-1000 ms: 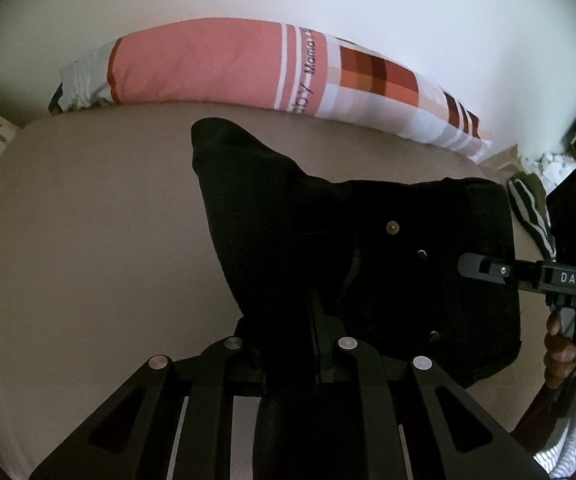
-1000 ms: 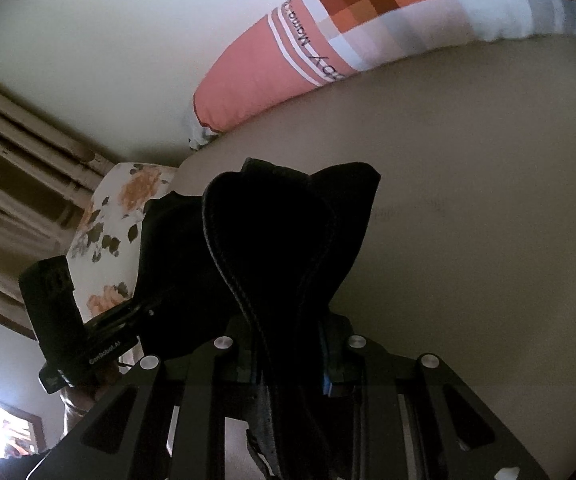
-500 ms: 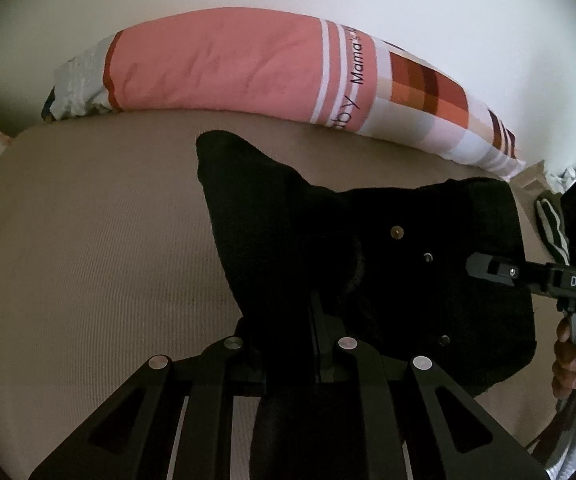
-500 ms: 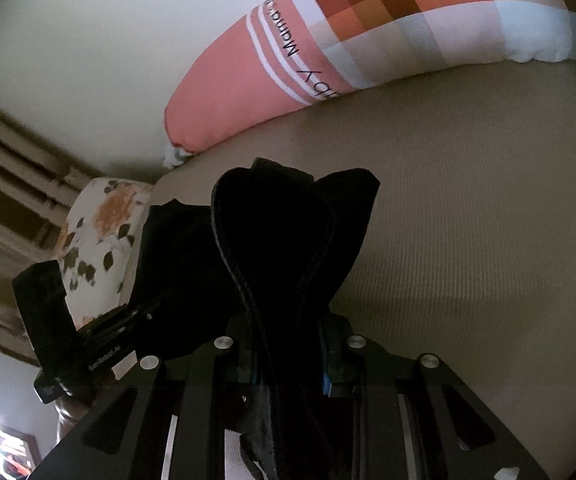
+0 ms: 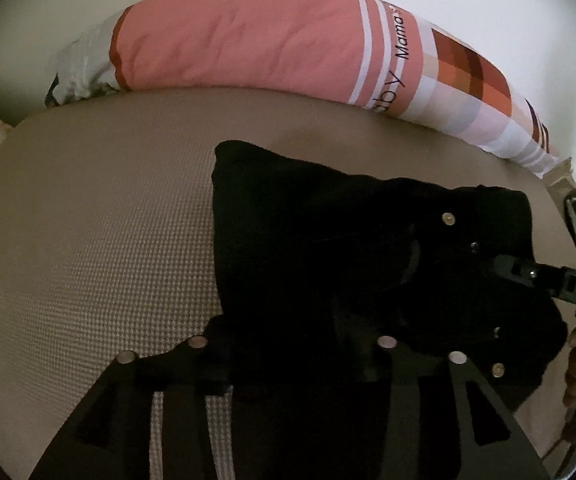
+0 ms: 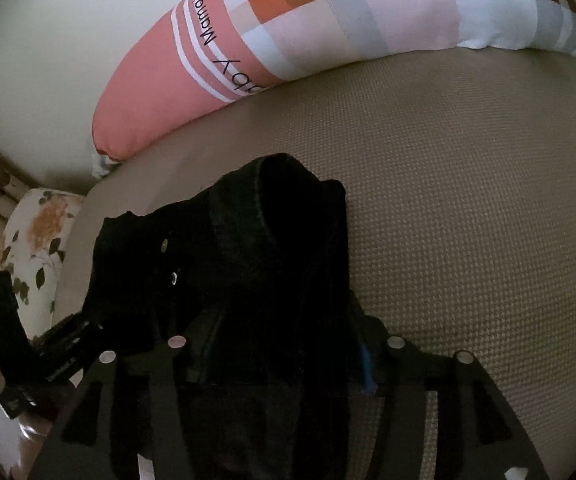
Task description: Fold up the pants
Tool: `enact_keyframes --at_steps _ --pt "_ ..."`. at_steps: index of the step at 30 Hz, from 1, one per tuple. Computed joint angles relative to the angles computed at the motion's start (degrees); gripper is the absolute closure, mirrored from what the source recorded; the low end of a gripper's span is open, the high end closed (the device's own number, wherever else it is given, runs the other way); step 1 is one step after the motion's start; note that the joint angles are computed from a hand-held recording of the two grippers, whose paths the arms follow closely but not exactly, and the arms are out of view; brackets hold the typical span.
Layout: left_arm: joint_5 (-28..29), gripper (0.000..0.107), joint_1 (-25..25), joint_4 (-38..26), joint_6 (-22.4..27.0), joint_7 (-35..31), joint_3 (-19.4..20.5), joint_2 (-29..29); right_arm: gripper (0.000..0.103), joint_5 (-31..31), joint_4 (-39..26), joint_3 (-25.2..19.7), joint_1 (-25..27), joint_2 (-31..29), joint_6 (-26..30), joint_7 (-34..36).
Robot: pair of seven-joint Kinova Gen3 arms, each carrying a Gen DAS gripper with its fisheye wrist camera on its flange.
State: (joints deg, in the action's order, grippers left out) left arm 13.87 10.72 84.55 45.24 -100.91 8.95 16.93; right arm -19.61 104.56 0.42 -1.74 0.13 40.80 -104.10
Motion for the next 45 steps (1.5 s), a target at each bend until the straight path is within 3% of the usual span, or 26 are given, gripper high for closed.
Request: enact_keyframes --at_steps 5,9,15,23,30,33,37,41,45 --pt "-4.7 0.035 2.5 1.3 -2.6 4.9 -1.8 -0.6 0.047 6.2 -0.8 -1.1 -1.4 -0.1 0.3 -5.8" --pt "-5.8 0.034 2.5 1.5 -1.5 6.9 -1.7 -1.1 0.045 11.4 -1.4 -2.0 -2.9 -0.9 2.5 -10.2" --pt "-8.5 0.034 3.4 5.0 -0.7 10.4 -2.0 -4.7 0.045 13.8 1.2 -2.9 -4.1 -5.1 3.8 -12.9" --pt "-14.0 0.034 5.2 14.4 -2.1 16.0 -1.3 -14.8 0.045 20.3 5.1 -7.3 -5.2 -13.9 5.8 -22.3" --pt "-23.2 0.034 5.8 19.6 -0.3 26.2 3.1 -24.3 0.044 26.6 6.9 -15.9 -4.6 -21.4 11.6 -32.1" --pt "-25.3 0.034 5.4 22.1 0.6 30.2 5.6 -28.6 0.038 28.4 7.0 -20.2 -4.6 -23.9 14.0 -36.9" --pt "-24.2 0.034 4.8 23.7 1.8 31.9 7.0 -32.9 0.037 30.7 6.0 -25.0 -5.2 -25.1 17.7 -41.1" --pt "-23.5 0.034 3.6 25.1 2.5 33.0 8.6 -36.7 0.027 33.5 5.3 -29.4 -5.0 -26.7 20.0 -45.4" --pt "-22.3 0.034 3.0 25.8 3.0 32.0 9.2 -38.5 0.024 35.6 4.8 -32.5 -4.6 -26.9 20.8 -47.8"
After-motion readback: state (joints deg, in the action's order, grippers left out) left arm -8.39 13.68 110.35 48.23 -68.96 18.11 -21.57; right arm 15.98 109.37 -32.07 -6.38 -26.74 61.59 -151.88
